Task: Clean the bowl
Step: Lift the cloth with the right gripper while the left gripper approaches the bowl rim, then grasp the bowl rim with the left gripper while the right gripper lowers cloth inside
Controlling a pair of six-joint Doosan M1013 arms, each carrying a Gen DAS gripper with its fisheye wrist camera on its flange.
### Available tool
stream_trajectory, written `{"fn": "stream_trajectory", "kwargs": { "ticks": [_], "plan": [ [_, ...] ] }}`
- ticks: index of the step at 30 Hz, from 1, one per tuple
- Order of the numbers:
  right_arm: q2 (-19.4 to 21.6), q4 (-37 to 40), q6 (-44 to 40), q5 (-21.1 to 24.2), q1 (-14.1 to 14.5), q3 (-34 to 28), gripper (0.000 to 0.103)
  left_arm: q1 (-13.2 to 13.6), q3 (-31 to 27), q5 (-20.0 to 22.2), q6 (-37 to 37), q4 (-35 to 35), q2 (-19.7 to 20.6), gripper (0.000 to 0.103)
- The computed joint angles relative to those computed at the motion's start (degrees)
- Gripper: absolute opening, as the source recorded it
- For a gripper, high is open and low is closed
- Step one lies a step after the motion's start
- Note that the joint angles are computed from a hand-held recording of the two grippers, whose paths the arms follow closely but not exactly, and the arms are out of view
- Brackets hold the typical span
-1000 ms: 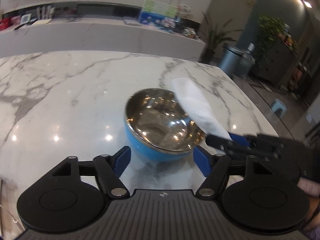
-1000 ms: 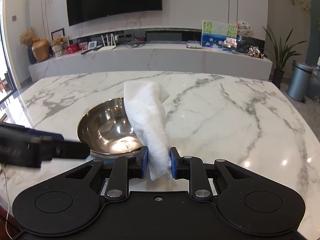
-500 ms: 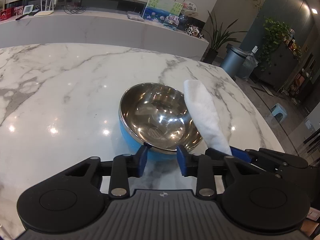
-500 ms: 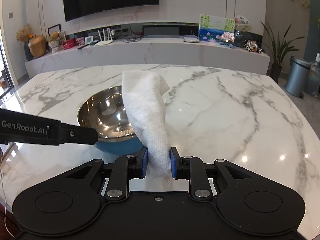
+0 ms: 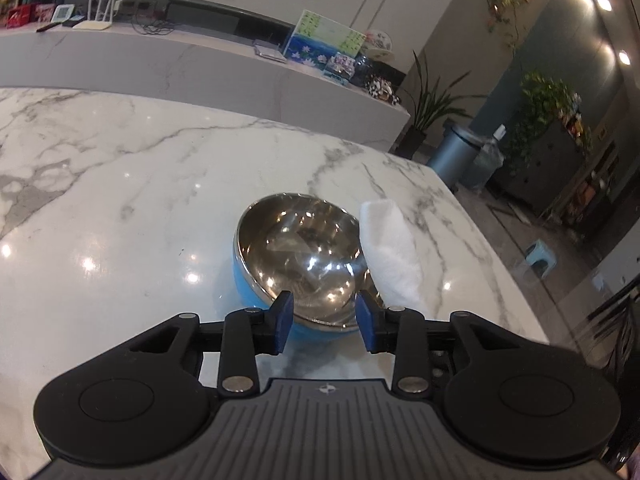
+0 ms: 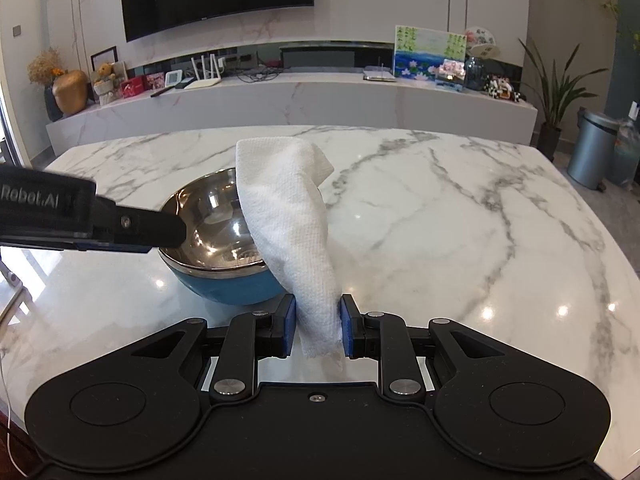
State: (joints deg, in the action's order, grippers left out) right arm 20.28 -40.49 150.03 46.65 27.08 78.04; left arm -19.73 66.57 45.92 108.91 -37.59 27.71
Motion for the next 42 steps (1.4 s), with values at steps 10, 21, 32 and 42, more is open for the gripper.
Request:
{"fn": "stream_trajectory", "kwargs": {
  "ticks": [10,21,32,42],
  "plan": [
    [-0.2,-1.2,1.0,-0.3,0.2,0.3,0.021,-0.5,-2.2,-0.1,-3.2,2.4,1.6,0.028],
    [-0.5,-7.4,3.8,-2.9,0.9,0.8,0.021,-1.4,-2.6,1.4,-3.2,6.3,2.0,0.010],
    [-0.3,-8.9,2.9,-2.0,1.3,0.7,0.021,-3.3,0.5,-3.7,3.8,11.8,-0.1,0.000],
    [-0.2,-9.0,1.1,-3.1,1.4,0.2,0.021,-1.6,-0.9,-1.2,-2.7,7.6,0.6,0.005]
  ]
}}
